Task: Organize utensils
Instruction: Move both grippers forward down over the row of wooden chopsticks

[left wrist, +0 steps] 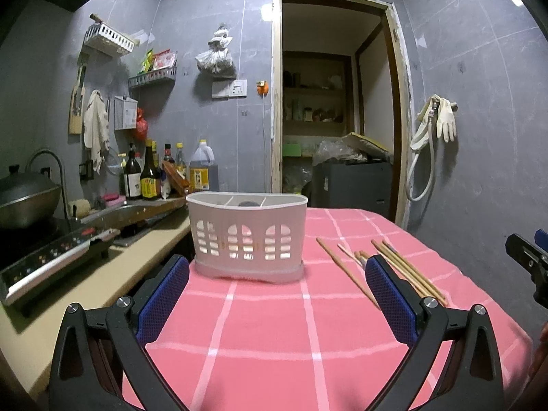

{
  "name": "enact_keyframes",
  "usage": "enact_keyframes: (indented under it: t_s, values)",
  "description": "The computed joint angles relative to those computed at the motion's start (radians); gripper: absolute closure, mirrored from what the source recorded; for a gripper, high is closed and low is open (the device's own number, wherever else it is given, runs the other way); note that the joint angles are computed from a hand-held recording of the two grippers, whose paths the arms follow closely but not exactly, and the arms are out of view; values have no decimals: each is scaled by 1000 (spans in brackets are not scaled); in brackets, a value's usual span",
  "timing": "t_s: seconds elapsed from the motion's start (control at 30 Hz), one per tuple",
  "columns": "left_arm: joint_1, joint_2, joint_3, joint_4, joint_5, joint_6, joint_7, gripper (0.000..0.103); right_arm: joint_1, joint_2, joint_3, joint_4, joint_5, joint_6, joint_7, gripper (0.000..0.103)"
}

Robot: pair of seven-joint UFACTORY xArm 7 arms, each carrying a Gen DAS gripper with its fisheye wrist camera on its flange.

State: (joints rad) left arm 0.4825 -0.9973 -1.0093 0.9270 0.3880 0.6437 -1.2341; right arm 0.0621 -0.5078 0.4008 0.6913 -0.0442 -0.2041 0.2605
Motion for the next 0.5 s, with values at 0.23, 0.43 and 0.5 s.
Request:
enact_keyframes:
  t_s: [0.23,0.43,0.5]
  values:
    - [89,29,-9,68,16,-22,34,2,34,89,-54,94,-26,14,-46,0]
    - [188,71,-42,135,10,-64,77,2,35,173,-67,186,-41,30,-84,0]
    - [220,87,-53,154,1,-77,92,2,53,213,-88,229,-45,45,-98,0]
